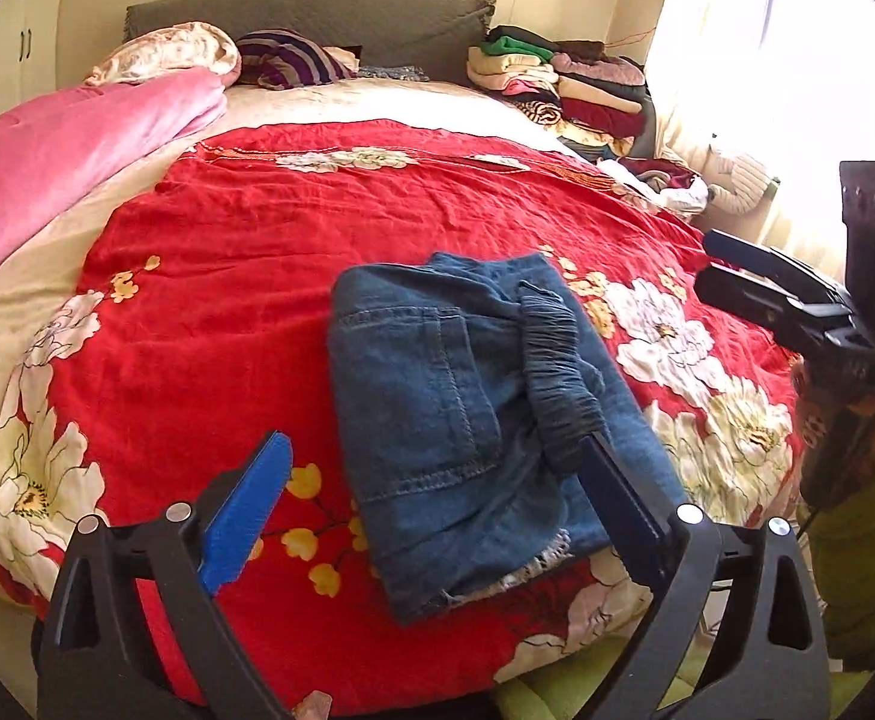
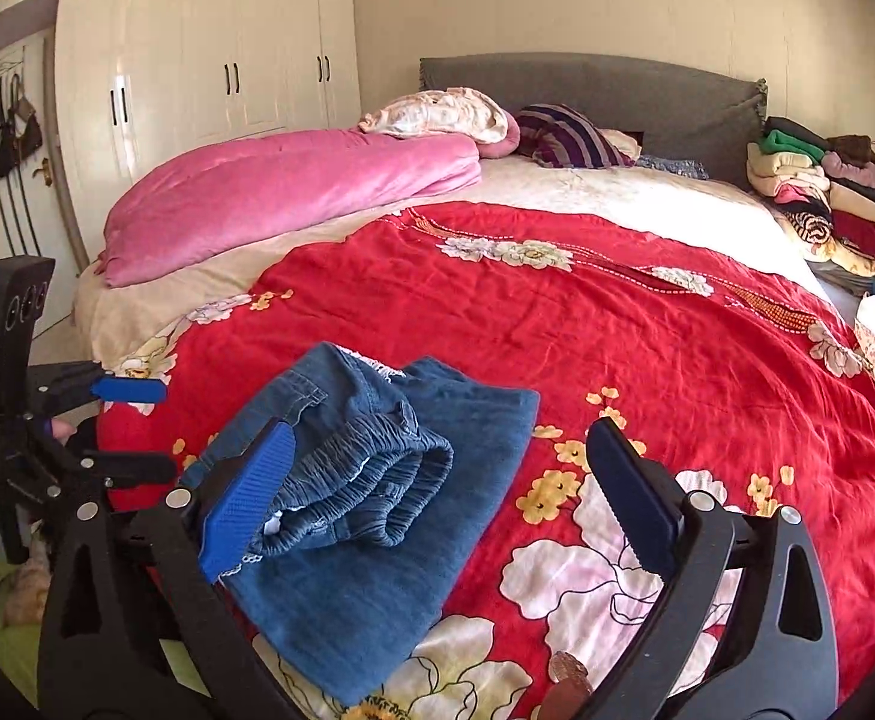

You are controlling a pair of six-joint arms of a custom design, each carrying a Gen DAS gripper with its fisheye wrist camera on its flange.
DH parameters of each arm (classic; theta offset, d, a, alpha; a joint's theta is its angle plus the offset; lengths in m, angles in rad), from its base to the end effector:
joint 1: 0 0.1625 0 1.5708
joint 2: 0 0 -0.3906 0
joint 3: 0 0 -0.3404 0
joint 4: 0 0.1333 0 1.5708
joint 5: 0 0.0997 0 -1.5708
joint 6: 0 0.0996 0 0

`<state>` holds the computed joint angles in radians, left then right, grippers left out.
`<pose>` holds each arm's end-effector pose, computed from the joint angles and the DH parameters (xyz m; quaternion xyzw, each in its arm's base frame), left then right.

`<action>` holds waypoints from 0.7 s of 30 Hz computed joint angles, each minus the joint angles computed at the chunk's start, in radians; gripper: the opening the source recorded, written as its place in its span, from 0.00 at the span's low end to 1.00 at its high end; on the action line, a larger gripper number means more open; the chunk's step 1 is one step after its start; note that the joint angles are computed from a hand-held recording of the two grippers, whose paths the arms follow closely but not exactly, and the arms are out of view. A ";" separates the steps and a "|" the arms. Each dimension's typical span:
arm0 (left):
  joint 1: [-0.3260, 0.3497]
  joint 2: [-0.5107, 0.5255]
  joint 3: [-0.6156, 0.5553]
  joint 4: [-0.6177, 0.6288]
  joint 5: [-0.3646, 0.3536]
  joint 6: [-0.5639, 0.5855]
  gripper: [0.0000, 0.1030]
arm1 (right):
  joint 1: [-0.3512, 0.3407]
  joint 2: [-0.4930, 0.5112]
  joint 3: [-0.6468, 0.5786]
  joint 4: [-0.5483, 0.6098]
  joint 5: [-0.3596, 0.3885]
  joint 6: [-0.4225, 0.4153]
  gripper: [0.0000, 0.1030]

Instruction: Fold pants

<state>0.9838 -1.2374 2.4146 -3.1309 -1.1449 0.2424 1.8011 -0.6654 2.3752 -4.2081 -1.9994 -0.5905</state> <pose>-0.0678 -0.4170 0.1703 0.3498 0.8944 -0.2188 0.1725 0.1791 -0.3611 0.0920 0.2614 -0.8393 0.3959 0.2654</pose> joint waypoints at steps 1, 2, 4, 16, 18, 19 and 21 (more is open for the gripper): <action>0.003 0.005 -0.005 0.000 0.000 0.001 0.92 | -0.003 0.001 0.000 0.004 0.002 0.003 0.89; 0.006 0.010 -0.010 0.000 0.002 0.002 0.92 | -0.006 0.002 0.000 0.007 0.001 0.007 0.90; 0.013 0.026 -0.023 -0.003 0.006 0.005 0.93 | -0.015 0.002 0.000 0.021 0.005 0.017 0.90; 0.054 0.129 -0.092 -0.024 0.022 0.012 0.93 | -0.084 0.011 -0.017 0.138 0.027 0.127 0.90; 0.066 0.149 -0.109 -0.020 0.026 0.009 0.93 | -0.098 0.011 -0.022 0.171 0.033 0.152 0.90; 0.072 0.157 -0.117 -0.017 0.024 0.008 0.93 | -0.105 0.009 -0.022 0.183 0.038 0.160 0.90; 0.087 0.178 -0.137 -0.013 0.019 0.008 0.93 | -0.122 0.009 -0.025 0.209 0.056 0.182 0.90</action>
